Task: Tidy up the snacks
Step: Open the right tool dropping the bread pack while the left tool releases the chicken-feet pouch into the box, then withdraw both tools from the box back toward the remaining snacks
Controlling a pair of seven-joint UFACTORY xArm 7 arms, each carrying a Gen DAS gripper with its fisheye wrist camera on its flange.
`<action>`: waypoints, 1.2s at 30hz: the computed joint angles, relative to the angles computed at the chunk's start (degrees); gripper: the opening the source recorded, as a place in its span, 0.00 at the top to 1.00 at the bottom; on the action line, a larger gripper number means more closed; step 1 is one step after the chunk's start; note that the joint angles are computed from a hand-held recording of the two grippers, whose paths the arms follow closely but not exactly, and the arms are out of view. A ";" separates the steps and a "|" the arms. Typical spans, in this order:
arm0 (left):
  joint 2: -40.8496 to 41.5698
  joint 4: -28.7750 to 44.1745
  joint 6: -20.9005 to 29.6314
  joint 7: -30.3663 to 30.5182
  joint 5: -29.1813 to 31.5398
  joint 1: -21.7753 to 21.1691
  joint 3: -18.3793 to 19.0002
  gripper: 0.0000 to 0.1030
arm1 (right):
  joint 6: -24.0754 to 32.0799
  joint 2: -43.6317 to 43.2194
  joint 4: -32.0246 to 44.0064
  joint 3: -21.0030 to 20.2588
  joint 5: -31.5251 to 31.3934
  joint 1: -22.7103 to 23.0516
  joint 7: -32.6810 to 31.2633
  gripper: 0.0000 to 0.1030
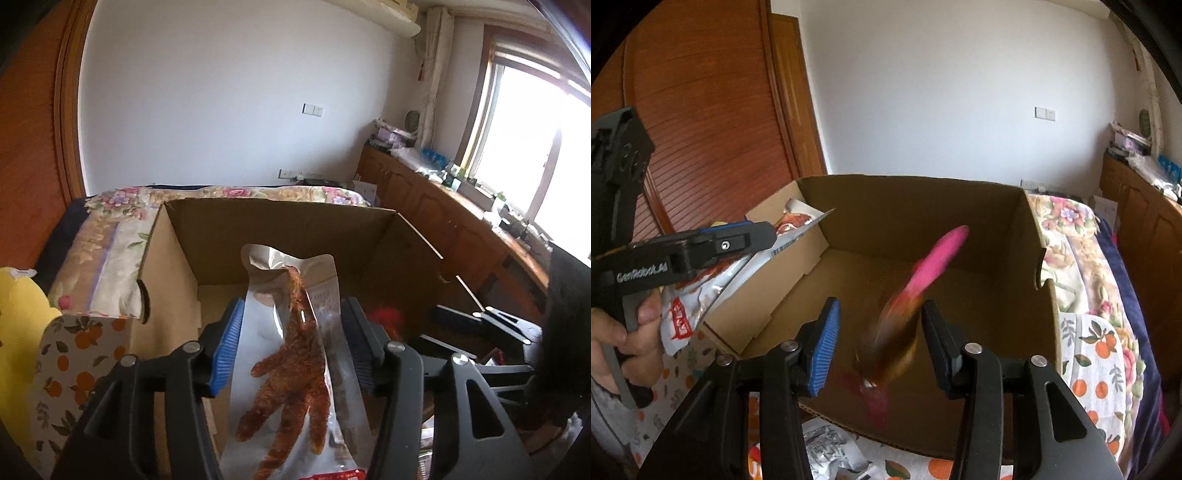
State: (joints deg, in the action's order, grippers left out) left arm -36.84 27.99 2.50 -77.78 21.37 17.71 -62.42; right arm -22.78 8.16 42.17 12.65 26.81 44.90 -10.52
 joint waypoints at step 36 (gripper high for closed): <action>5.02 8.34 24.90 -4.87 15.18 -19.58 11.25 0.33 | 0.61 -15.77 -8.09 18.23 33.54 -6.37 -22.92 0.45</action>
